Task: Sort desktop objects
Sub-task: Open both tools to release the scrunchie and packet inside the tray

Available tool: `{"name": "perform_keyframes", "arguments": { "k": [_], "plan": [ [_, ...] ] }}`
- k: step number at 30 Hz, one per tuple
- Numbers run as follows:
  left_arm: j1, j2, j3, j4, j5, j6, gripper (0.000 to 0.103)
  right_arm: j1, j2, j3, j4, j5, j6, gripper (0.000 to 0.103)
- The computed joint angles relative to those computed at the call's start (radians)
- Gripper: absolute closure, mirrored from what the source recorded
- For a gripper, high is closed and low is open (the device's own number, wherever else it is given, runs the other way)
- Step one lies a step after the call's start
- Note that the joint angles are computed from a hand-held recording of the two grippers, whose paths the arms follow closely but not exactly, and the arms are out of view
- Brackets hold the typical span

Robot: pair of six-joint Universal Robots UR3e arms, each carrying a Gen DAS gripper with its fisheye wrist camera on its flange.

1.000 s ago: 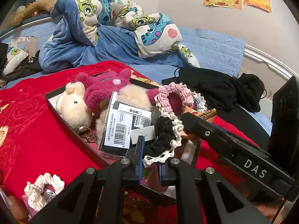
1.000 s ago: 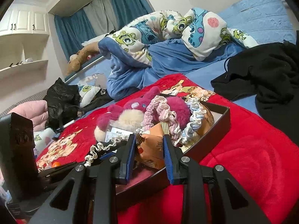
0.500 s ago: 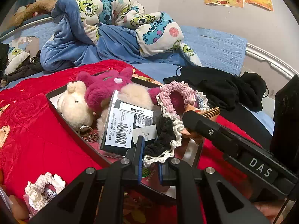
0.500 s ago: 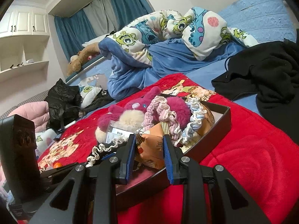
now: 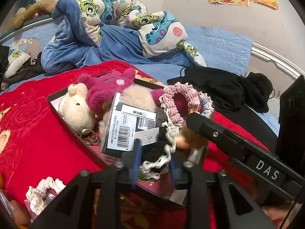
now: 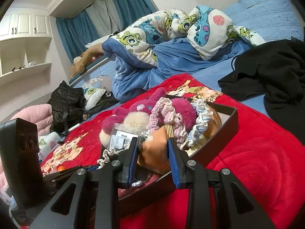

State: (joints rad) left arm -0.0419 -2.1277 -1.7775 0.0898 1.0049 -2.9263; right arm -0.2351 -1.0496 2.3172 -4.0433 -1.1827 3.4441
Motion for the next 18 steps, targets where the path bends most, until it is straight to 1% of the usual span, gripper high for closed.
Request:
{"name": "perform_keyframes", "arguments": {
  "k": [1,2,3,4,5,6,7,8,9,10,12,18],
  "plan": [
    [0.002,-0.001,0.002,-0.004,-0.007,-0.001,0.048,-0.007,0.001,0.004,-0.007,0.008,0.007,0.07],
    [0.004,-0.001,0.001,-0.003,-0.013,-0.002,0.044,-0.017,0.006,0.009,-0.021,0.022,0.014,0.069],
    [0.006,0.0,-0.004,0.006,-0.021,-0.001,0.035,-0.025,0.01,0.016,-0.039,0.033,0.021,0.066],
    [0.004,0.002,-0.01,0.018,-0.021,0.001,0.021,-0.031,0.013,0.022,-0.053,0.038,0.027,0.061],
    [0.001,0.004,-0.018,0.035,-0.015,0.003,0.016,-0.038,0.018,0.028,-0.069,0.05,0.033,0.059],
    [-0.002,0.007,-0.026,0.048,-0.008,0.004,0.008,-0.045,0.021,0.031,-0.079,0.061,0.036,0.053],
    [-0.003,0.009,-0.031,0.055,-0.004,0.006,0.0,-0.052,0.023,0.035,-0.088,0.071,0.041,0.041],
    [-0.004,0.01,-0.034,0.062,-0.006,0.008,0.0,-0.058,0.026,0.04,-0.102,0.079,0.049,0.033],
    [-0.001,0.013,-0.038,0.066,-0.01,0.006,0.0,-0.073,0.037,0.048,-0.137,0.107,0.058,0.015],
    [0.001,0.015,-0.036,0.063,-0.009,0.003,0.0,-0.08,0.042,0.052,-0.16,0.122,0.064,0.0],
    [0.006,0.017,-0.03,0.05,-0.016,-0.001,0.0,-0.078,0.039,0.061,-0.169,0.104,0.069,0.0],
    [0.002,0.02,-0.031,0.049,-0.007,0.004,0.0,-0.116,0.033,0.076,-0.162,0.138,0.102,0.0]
  ]
}}
